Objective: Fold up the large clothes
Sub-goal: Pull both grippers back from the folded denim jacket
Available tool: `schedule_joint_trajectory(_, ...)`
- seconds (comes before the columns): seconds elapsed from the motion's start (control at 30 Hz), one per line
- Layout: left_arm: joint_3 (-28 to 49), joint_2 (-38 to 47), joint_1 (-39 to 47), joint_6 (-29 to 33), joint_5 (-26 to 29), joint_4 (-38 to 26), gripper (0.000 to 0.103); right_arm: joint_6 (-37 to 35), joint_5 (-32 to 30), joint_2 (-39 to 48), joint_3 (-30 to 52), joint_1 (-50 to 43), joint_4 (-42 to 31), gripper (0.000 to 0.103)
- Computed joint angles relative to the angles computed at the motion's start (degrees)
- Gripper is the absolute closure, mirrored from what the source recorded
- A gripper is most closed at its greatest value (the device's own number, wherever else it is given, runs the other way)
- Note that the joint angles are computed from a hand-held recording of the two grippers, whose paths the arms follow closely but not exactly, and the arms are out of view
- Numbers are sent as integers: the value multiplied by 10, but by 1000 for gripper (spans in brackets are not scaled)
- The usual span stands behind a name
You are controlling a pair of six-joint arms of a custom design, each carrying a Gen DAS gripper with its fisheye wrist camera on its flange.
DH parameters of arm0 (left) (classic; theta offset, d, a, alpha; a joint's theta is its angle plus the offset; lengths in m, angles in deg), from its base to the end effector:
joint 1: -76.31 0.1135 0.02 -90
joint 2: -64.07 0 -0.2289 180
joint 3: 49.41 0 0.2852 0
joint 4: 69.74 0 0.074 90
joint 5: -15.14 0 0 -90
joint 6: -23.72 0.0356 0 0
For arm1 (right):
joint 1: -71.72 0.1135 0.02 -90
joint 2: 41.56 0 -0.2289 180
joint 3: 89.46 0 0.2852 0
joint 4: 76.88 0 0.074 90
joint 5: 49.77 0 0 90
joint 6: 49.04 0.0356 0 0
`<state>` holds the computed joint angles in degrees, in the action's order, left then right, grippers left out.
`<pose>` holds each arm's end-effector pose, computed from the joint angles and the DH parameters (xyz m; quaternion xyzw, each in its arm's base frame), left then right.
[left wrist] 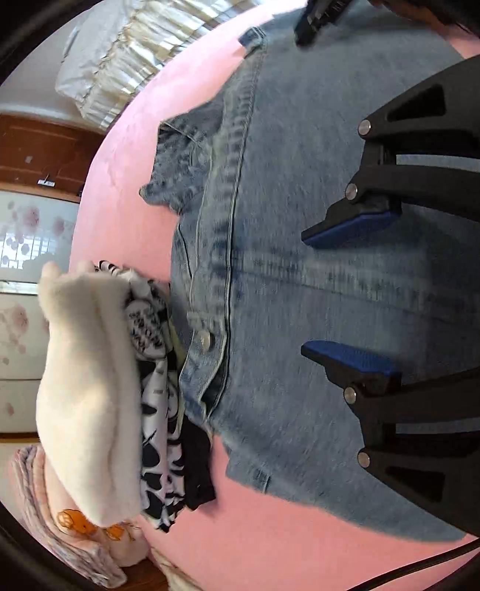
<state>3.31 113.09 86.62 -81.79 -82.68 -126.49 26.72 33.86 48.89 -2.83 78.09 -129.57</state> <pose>0.2158 0.0442 0.2174 -0.2325 0.9175 0.0503 0.3188 0.3640 0.0446 0.2322 -0.1868 0.9378 0.0333 0.2906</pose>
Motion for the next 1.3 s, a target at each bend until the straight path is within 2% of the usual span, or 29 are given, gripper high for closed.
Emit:
schedule_joint_trajectory(0.03, -3, -2, 21, 22, 12, 4, 42, -17, 27, -8, -12, -28, 18, 55)
schedule_joint_trajectory(0.1, -11, -12, 59, 56, 6, 5, 27, -43, 9, -8, -16, -81, 27, 56)
schedule_joint_trajectory(0.17, -19, -21, 107, 88, 12, 2, 27, -60, 24, -1, -11, -130, 29, 54)
schedule_joint_trajectory(0.2, -25, -31, 148, 109, 52, -2, 27, -65, -8, 10, 5, -160, 11, 50)
schedule_joint_trajectory(0.23, -25, -34, 174, 120, 74, -5, 27, -62, -24, 19, 19, -184, -6, 49)
schedule_joint_trajectory(0.3, -23, -43, 210, 137, 100, -20, 27, -64, -21, 19, 25, -204, -17, 49)
schedule_joint_trajectory(0.5, 8, -60, 204, 141, 76, -114, 27, -49, -38, -25, 12, -221, -54, 49)
schedule_joint_trajectory(0.63, 47, -72, 181, 105, 67, -195, 27, -33, -64, -105, -20, -193, -83, 49)
schedule_joint_trajectory(0.7, 62, -98, 160, 79, 73, -239, 27, -16, -75, -127, -9, -164, -113, 49)
schedule_joint_trajectory(0.8, 65, -135, 94, 14, 63, -279, 27, 2, -97, -184, -29, -111, -154, 49)
schedule_joint_trajectory(0.93, 40, -186, -58, -126, 31, -307, 27, 51, -86, -263, -88, 23, -180, 48)
schedule_joint_trajectory(1.03, 15, -184, -175, -231, -24, -308, 27, 97, -63, -292, -132, 118, -169, 48)
schedule_joint_trajectory(1.07, 10, -177, -209, -258, -60, -312, 27, 105, -58, -291, -141, 138, -167, 48)
schedule_joint_trajectory(1.1, 5, -173, -229, -268, -86, -314, 27, 111, -50, -290, -149, 156, -164, 48)
schedule_joint_trajectory(1.17, -3, -177, -225, -261, -95, -320, 27, 103, -17, -284, -166, 173, -157, 48)
schedule_joint_trajectory(1.23, -13, -203, -185, -236, -86, -331, 23, 68, 11, -290, -191, 141, -142, 48)
schedule_joint_trajectory(1.3, -21, -234, -120, -195, -66, -339, 22, 36, 15, -299, -204, 87, -135, 48)
